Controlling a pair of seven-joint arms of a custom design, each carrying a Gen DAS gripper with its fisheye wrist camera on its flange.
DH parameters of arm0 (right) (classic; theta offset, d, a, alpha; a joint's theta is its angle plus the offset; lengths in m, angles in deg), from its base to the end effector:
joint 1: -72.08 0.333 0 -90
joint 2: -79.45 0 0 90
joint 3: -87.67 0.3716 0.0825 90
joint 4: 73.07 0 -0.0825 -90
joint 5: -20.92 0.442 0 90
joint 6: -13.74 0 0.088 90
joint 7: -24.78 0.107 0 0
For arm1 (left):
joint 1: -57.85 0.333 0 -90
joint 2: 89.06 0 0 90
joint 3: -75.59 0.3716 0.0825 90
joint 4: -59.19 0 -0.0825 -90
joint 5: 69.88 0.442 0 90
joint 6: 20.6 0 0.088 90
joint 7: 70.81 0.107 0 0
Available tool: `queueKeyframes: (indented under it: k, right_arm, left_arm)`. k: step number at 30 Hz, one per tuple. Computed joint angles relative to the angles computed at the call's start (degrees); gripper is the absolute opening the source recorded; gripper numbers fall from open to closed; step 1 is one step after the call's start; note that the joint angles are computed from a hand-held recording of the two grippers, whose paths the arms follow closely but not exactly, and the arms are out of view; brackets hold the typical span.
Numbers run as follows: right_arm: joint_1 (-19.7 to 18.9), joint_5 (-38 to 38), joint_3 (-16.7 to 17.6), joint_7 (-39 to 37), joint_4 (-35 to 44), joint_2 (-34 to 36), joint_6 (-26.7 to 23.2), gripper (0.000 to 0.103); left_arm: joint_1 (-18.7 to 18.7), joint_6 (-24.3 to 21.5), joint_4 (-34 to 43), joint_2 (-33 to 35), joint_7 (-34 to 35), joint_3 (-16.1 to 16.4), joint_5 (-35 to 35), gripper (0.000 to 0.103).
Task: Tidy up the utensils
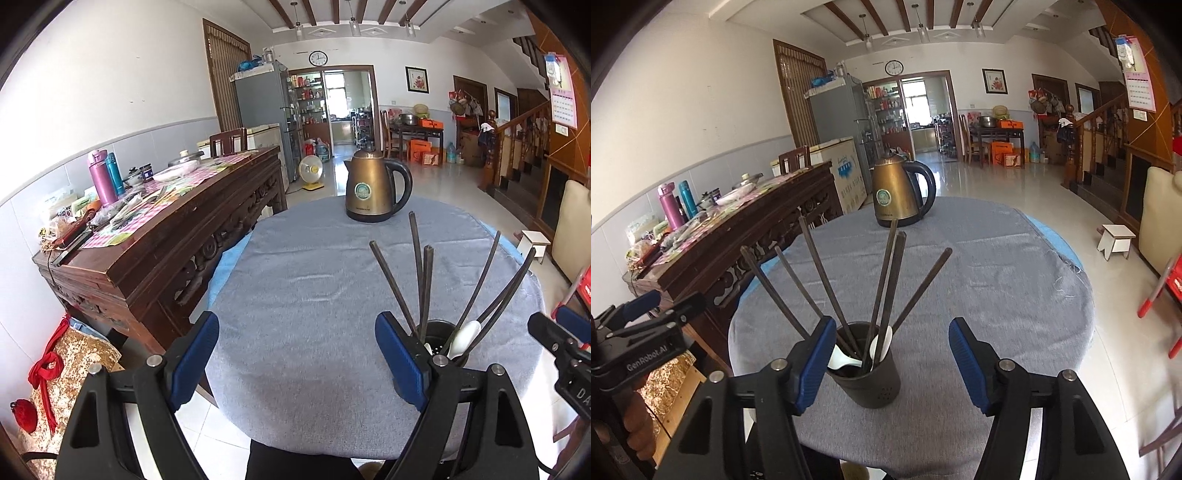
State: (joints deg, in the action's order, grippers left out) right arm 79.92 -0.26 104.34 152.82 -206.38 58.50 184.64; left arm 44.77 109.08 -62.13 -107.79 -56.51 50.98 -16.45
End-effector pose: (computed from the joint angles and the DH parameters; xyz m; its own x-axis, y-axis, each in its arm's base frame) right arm 0.4586 0.2592 0.6210 0.2027 -0.9715 -0.1226 -0.5298 -0.0035 -0.8481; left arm 0.4272 -0.3409 0.6357 0.2360 -0.9662 -0.1037 -0.5221 -0.0361 -0.8521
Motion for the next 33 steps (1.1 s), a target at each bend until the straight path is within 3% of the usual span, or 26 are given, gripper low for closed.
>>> queueKeyframes:
  k: [14,33]
  right_arm:
    - [4.56,4.21,-2.90,-2.88,0.47,0.69,-5.61,0.067]
    - [4.86,1.37,-2.18,0.16,1.41,0.91,-8.13,0.067]
  left_arm:
    - [-0.65,-1.75,0.21,0.45,0.36,-0.32,1.16,0.087]
    - [-0.70,-1.73,-0.67,-0.12,0.07,0.41,-1.07,0.087]
